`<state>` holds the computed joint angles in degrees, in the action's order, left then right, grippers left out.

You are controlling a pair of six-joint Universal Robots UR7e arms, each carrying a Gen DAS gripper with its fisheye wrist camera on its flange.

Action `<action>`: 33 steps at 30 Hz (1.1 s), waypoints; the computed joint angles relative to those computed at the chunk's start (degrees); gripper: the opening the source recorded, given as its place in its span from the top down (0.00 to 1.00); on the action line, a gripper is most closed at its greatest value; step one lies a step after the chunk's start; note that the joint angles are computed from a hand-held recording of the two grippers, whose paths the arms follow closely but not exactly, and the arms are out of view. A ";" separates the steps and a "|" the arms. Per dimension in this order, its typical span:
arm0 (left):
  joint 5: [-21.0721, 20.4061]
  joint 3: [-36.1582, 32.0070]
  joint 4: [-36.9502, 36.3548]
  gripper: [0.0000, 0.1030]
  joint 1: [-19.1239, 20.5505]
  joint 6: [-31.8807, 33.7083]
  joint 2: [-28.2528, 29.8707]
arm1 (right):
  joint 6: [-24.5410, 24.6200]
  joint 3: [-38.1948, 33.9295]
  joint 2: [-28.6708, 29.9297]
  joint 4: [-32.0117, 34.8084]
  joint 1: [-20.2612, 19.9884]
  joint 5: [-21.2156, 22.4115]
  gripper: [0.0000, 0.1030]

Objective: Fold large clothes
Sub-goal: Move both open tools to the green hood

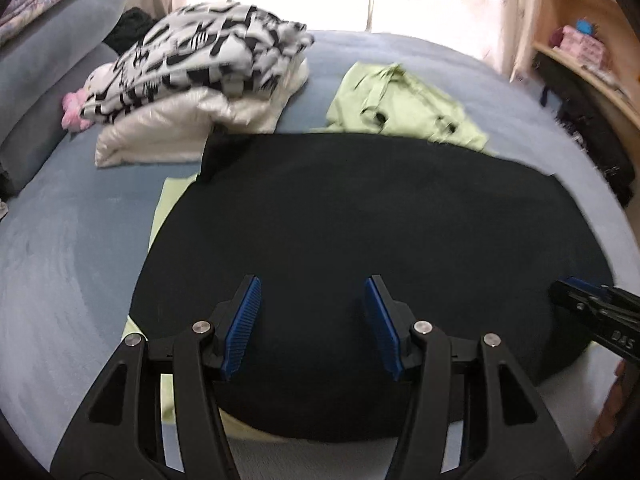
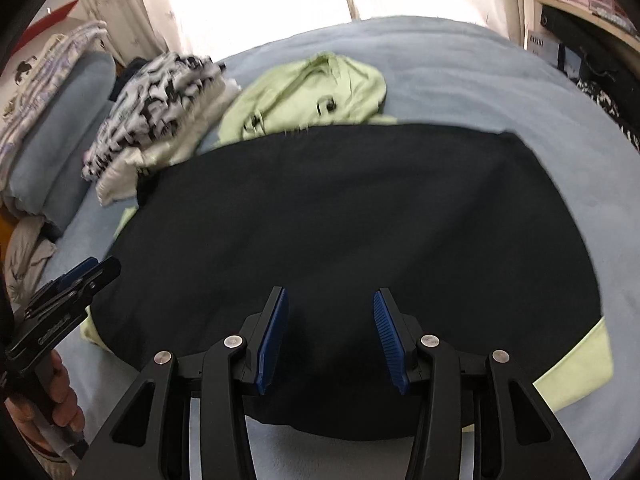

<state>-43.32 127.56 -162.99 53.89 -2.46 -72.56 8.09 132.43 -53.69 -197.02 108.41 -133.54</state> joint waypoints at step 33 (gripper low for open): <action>-6.99 -25.36 6.41 0.35 5.31 15.09 15.03 | -8.73 0.57 -20.24 11.14 -10.51 2.44 0.56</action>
<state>-50.31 102.20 -156.58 59.20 12.63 -57.53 -0.63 133.00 -73.93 -185.88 97.91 -131.10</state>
